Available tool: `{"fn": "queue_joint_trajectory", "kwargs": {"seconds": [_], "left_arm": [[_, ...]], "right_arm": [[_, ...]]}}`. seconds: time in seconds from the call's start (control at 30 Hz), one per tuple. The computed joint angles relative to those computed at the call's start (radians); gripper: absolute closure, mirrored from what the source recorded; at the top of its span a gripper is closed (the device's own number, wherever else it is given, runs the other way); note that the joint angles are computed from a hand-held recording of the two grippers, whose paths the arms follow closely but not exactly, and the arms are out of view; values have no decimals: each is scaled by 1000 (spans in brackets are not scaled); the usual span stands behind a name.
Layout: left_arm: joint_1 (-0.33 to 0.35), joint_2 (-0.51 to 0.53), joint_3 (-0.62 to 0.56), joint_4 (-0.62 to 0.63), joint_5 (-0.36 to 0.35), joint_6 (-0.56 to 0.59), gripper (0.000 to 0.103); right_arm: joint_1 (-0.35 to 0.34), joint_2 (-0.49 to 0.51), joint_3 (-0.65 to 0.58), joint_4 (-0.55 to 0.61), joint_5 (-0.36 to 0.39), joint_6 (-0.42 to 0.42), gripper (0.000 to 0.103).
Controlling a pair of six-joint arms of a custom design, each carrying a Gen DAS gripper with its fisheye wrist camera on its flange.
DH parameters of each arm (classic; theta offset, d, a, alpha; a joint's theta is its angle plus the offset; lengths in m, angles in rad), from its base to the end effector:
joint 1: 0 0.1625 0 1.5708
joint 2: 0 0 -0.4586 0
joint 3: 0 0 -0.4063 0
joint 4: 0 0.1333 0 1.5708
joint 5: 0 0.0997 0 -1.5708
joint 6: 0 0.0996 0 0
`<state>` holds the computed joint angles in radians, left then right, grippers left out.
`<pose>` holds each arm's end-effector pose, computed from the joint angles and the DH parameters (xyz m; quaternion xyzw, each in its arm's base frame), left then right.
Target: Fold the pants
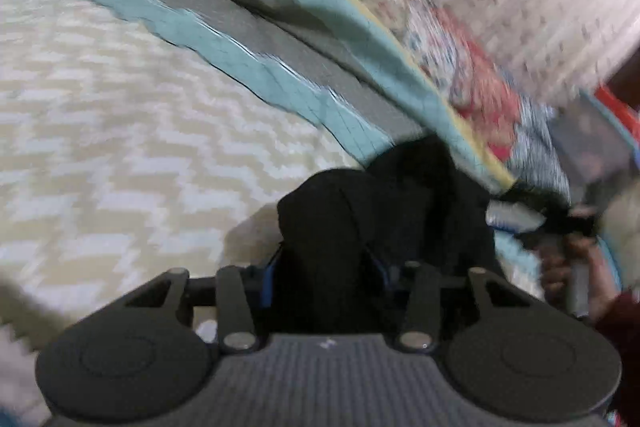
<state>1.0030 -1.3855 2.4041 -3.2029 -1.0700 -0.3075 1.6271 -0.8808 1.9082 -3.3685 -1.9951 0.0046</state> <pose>-0.0782 -0.4595 0.2533 0.0457 0.9255 -0.3651 0.0900 0.1280 -0.6305 0.1727 -0.0557 -0.9077 0.3730 0.1839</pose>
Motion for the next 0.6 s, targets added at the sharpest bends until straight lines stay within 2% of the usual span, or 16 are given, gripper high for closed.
{"fn": "queue_joint_trajectory", "kwargs": {"seconds": [0.03, 0.07, 0.1, 0.13, 0.17, 0.27, 0.33, 0.5, 0.6], "left_arm": [[-6, -30, 22, -17, 13, -24, 61], [-8, -60, 38, -20, 22, -47, 62], [-13, -90, 53, -9, 37, -68, 63], [-16, -117, 58, 15, 48, -78, 63], [-20, -134, 60, 34, 58, -85, 63], [-33, -177, 69, 70, 70, -90, 63], [-51, -185, 76, 67, 76, -88, 63], [-118, -185, 100, 57, 67, -38, 63], [-152, -197, 113, 73, 44, -13, 63]], "right_arm": [[-1, 18, -17, 17, -6, 15, 41], [1, 37, -29, 26, -17, 24, 71], [9, 54, -39, 33, -33, 19, 78], [23, 66, -47, 19, -57, -2, 81], [38, 73, -54, -12, -72, -31, 83], [54, 11, -9, -114, -24, -82, 84], [72, -46, 25, -210, -59, -142, 84], [94, -281, 191, -464, -133, -331, 85], [85, -430, 317, -538, -167, -373, 84]]}}
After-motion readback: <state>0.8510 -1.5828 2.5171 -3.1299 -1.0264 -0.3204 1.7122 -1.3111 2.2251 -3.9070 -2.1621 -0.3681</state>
